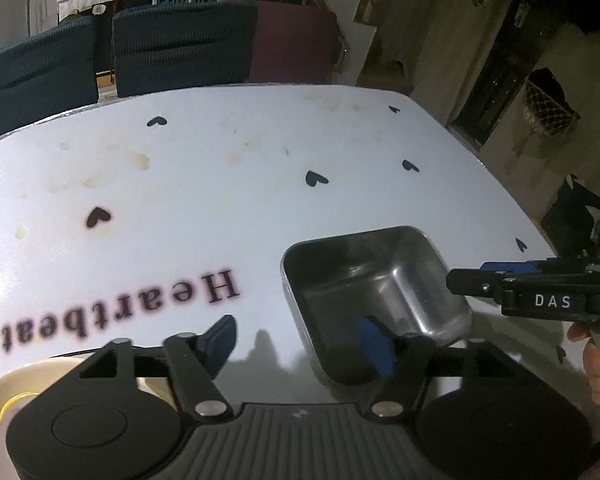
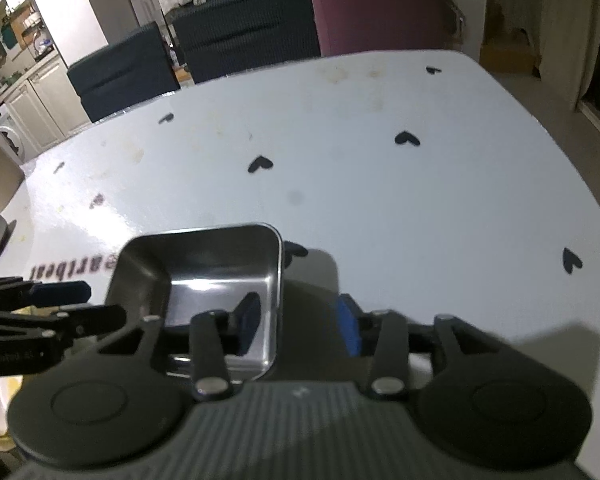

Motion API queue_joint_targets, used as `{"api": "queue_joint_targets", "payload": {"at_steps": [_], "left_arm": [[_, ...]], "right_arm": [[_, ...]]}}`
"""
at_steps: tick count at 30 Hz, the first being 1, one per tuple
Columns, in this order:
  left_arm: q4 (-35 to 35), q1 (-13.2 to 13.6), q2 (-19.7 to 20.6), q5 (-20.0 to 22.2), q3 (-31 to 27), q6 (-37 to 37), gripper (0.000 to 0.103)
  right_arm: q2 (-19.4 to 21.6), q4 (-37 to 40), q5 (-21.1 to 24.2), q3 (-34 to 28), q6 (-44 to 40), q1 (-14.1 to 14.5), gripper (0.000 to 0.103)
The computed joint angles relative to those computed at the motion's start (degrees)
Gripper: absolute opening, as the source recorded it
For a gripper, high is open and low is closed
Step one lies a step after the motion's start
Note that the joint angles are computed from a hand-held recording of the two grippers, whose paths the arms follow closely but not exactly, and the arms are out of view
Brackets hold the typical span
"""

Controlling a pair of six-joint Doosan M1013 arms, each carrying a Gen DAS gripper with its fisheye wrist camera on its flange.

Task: Organize plates and bowls
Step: 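Lower the second steel dish into the first dish and open both grippers, then move both grippers to the rim of the small round steel bowl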

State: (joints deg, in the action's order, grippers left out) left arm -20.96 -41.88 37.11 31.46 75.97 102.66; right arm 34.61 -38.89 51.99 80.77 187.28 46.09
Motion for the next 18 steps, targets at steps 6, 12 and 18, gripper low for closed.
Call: {"api": "queue_joint_targets", "payload": {"at_steps": [6, 12, 18], "left_arm": [[-0.66, 0.09, -1.82, -2.6, 2.01, 1.11, 0.093], [-0.99, 0.4, -3.64, -5.43, 4.22, 1.28, 0.103], [-2.04, 1.12, -5.17, -7.05, 6.07, 2.41, 0.103]], "right_arm": [[-0.81, -3.0, 2.4, 0.1, 2.55, 1.28, 0.075], [-1.67, -6.15, 4.86, 0.73, 5.3, 2.65, 0.094], [-1.74, -7.06, 7.04, 0.23, 4.71, 3.74, 0.103]]}}
